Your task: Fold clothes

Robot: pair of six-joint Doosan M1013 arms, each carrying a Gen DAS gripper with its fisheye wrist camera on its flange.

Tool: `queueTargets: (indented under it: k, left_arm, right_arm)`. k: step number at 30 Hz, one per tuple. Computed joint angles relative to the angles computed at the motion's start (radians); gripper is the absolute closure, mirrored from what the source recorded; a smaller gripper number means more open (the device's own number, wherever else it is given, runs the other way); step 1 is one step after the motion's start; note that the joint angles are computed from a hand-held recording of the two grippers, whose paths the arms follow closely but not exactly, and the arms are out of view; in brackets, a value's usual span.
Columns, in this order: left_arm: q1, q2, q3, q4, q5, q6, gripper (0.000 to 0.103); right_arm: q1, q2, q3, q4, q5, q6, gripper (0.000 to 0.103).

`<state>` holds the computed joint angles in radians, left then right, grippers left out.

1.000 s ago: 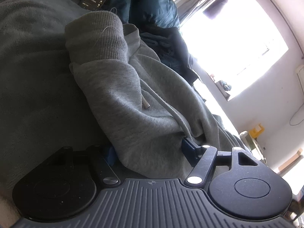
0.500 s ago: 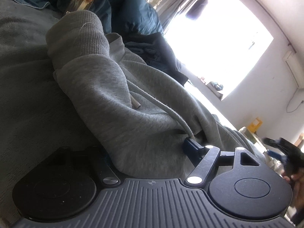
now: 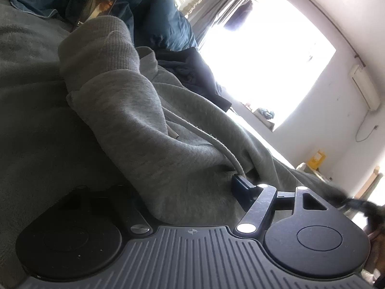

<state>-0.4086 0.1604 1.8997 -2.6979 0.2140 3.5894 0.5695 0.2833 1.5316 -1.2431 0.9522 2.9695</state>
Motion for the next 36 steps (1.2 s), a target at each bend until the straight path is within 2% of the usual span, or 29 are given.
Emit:
queueTargets:
  k: [3,6,11,14,16,19,22,23,25,26,27,30,34,36]
  left_arm:
    - [0.014,-0.004,0.012,0.044,0.028,-0.073,0.037]
    - [0.024,-0.001,0.015,0.073,0.052,-0.139,0.04]
    - [0.035,0.005,0.023,0.08,0.083,-0.157,0.041]
    - [0.037,0.011,0.024,0.075,0.097,-0.152,0.041]
    - [0.035,0.017,0.021,0.057,0.103,-0.135,0.041]
    - [0.035,0.03,-0.004,0.067,0.093,-0.143,0.042]
    - [0.027,0.075,-0.049,0.031,0.083,-0.107,0.042]
    - [0.025,0.073,-0.047,0.019,0.079,-0.09,0.042]
    - [0.021,0.068,-0.043,-0.009,0.071,-0.051,0.041]
    - [0.021,0.068,-0.042,-0.019,0.069,-0.036,0.041]
    - [0.02,0.068,-0.042,-0.024,0.068,-0.027,0.041]
    - [0.022,0.07,-0.043,-0.021,0.069,-0.025,0.041]
    - [0.027,0.075,-0.044,-0.003,0.079,-0.044,0.041]
    - [0.029,0.078,-0.05,0.001,0.08,-0.049,0.041]
  right_arm:
    - [0.048,0.009,-0.033,-0.209,0.098,-0.056,0.09]
    - [0.073,0.012,-0.074,-0.345,0.133,-0.095,0.09]
    - [0.09,-0.016,-0.094,-0.412,0.169,-0.016,0.09]
    - [0.093,-0.023,-0.082,-0.411,0.174,-0.073,0.09]
    - [0.082,-0.011,-0.092,-0.382,0.149,-0.164,0.09]
    - [0.034,0.047,-0.169,-0.322,0.065,-0.322,0.09]
    - [-0.02,0.158,-0.341,-0.25,-0.037,-0.525,0.09]
    - [-0.035,0.204,-0.429,-0.172,-0.065,-0.642,0.088]
    - [-0.056,0.293,-0.6,0.062,-0.055,-0.897,0.074]
    - [-0.066,0.343,-0.694,0.178,-0.026,-1.022,0.046]
    - [-0.071,0.374,-0.747,0.256,0.005,-1.115,0.026]
    - [-0.079,0.41,-0.779,0.393,0.075,-1.299,0.015]
    - [-0.105,0.297,-0.59,0.486,-0.055,-1.232,0.013]
    - [-0.128,0.234,-0.494,0.526,-0.137,-1.137,0.004]
